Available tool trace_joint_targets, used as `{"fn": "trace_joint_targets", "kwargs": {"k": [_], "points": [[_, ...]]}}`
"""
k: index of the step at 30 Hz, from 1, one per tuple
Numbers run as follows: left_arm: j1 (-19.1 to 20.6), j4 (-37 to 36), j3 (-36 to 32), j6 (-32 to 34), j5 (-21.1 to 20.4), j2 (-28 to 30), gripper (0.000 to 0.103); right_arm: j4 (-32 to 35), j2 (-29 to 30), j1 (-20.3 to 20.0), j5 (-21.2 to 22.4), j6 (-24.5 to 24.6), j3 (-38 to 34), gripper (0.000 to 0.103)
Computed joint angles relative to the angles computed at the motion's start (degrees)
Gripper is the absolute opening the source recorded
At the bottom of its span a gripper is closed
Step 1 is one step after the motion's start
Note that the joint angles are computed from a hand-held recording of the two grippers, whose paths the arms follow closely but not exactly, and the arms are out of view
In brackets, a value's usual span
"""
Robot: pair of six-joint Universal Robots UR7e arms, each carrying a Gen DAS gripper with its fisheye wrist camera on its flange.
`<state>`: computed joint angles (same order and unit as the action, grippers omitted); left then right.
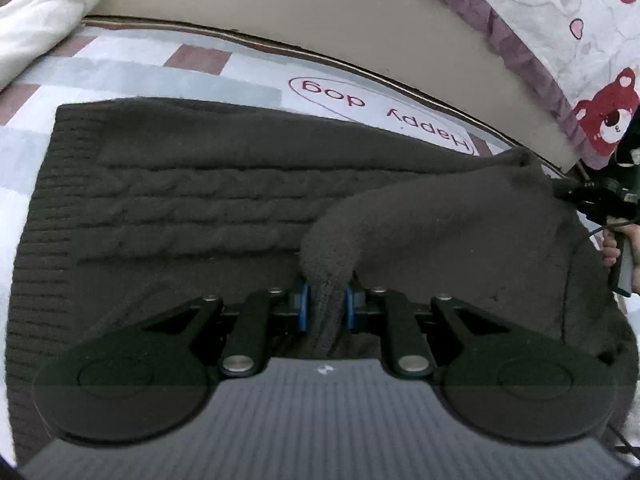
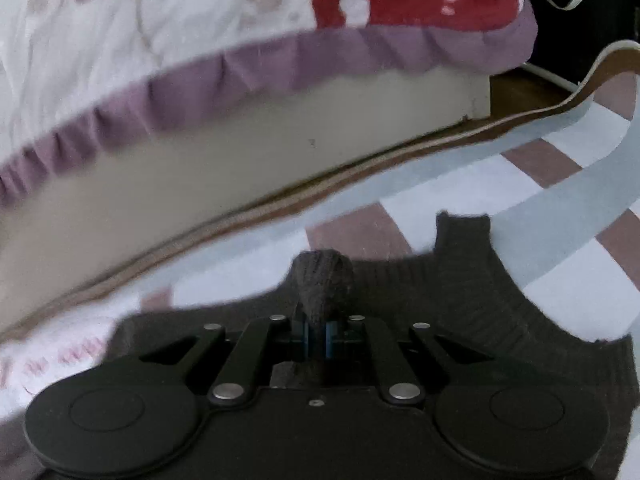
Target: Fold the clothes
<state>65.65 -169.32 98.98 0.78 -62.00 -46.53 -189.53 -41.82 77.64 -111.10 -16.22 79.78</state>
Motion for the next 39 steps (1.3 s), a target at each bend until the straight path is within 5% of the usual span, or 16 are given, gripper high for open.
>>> {"fn": "trace_joint_targets", "kwargs": {"k": [3,5,7,9,11,15,19,25,29,33,35,36,37,39], "points": [[-0.81,-0.15,0.07,1.51,3.76,0.26,0.029,0.04,-1.01,-0.82,0.68,2.61,1.07,0.012],[-1.22,0.98,0.6,0.15,5.82,-0.47,0.036,0.22,-1.15,0.16,-3.89,3.38,0.94,0.023],[-1.62,2.22,1.1,-1.28,7.85,-1.19,0.043,0.04,0.16,2.22,-13.78,0.99,-1.08,0.06],[-2.27,2.4,1.94,-0.89,9.69,-1.74,0.045,-2.19,1.76,4.56,-24.05,-5.03,-3.0,0.065],[-3.13,2.29,3.27,-0.29,10.23,-2.71,0.047,-0.67,-1.87,5.39,-25.4,-3.66,0.43,0.065],[-4.88,2.93,6.02,-0.2,9.5,-5.3,0.048,12.0,-17.67,2.23,-7.02,12.26,15.23,0.066],[-6.3,6.65,10.23,4.05,1.21,-10.19,0.048,16.6,-29.33,-3.31,9.88,16.32,28.72,0.066],[-7.68,13.92,15.18,9.12,-10.13,-14.89,0.051,19.26,-39.55,-9.49,11.41,14.71,40.07,0.066],[-7.77,20.09,14.67,11.43,-14.19,-14.77,0.056,20.15,-42.61,-17.06,25.64,16.95,44.97,0.066],[-8.29,23.98,14.19,12.08,-14.91,-14.01,0.061,20.74,-41.67,-18.48,29.41,15.47,46.0,0.065],[-7.99,26.21,13.57,12.7,-15.74,-13.31,0.062,18.2,-41.75,-19.19,32.37,14.37,47.04,0.055],[-7.77,27.82,13.02,13.54,-16.45,-12.84,0.061,17.33,-41.63,-19.21,33.45,13.57,47.26,0.023],[-7.81,28.93,12.98,14.46,-16.33,-12.72,0.06,16.85,-41.32,-18.34,32.13,12.49,47.03,0.011],[-8.57,29.48,13.5,15.75,-14.39,-12.57,0.035,15.73,-40.43,-14.31,25.26,10.49,45.86,0.011]]}}
